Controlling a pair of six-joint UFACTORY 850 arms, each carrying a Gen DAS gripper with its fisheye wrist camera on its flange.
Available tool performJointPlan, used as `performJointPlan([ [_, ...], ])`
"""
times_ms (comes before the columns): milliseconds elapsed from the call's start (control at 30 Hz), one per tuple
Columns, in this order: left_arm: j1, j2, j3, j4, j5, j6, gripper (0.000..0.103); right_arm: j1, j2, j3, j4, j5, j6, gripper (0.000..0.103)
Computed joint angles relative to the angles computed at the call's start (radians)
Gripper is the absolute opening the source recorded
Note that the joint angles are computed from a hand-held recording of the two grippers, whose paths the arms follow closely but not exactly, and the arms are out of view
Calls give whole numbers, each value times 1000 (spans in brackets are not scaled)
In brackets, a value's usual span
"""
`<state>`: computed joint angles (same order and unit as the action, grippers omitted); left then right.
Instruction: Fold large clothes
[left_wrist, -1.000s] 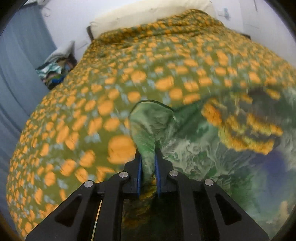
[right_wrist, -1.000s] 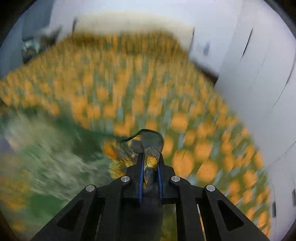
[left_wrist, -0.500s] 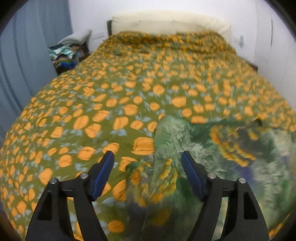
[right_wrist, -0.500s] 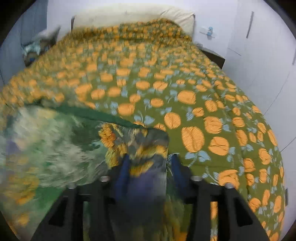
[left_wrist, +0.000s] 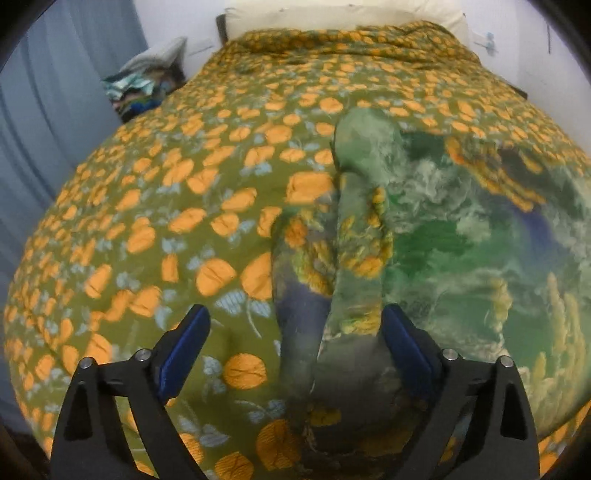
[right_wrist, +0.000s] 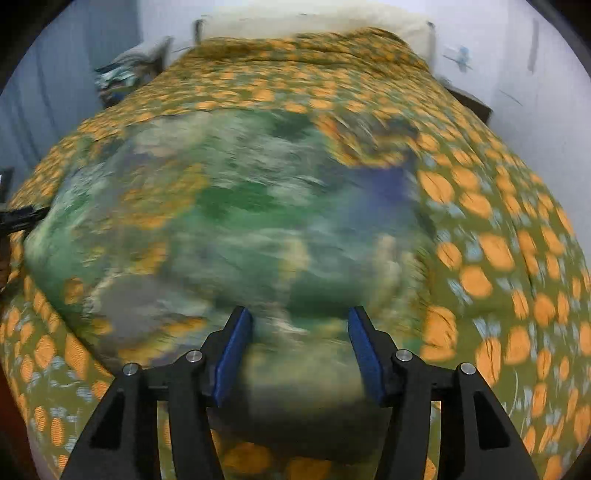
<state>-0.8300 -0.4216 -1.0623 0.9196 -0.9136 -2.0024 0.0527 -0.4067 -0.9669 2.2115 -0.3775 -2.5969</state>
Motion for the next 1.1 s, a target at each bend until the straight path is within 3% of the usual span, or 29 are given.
performJointPlan([
  [100, -25, 34, -27, 10, -56, 30, 86, -16, 54, 8, -64, -15, 109, 54],
  [233, -60, 54, -71, 112, -43, 13, 95, -19, 132, 44, -105, -112, 139, 57],
  [367, -34, -17, -197, 85, 115, 167, 95, 23, 85, -10, -163, -106, 206, 57],
  [533, -18, -216, -433, -79, 196, 582, 95, 24, -19, -86, -284, -74, 391, 57],
  [633, 21, -380, -613, -201, 122, 776, 99, 8, -61, -113, -317, -89, 424, 56],
  [767, 87, -484, -767, -229, 83, 726, 103, 16, -73, -117, -243, -82, 356, 56],
  [900, 139, -575, -915, -277, -8, 677, 103, 10, -94, -118, -200, -112, 347, 57],
  [1033, 139, -592, -944, -263, -41, 659, 102, 10, -98, -116, -174, -123, 323, 57],
  [1100, 118, -539, -873, -230, -7, 643, 96, 7, -98, -116, -187, -128, 337, 57],
])
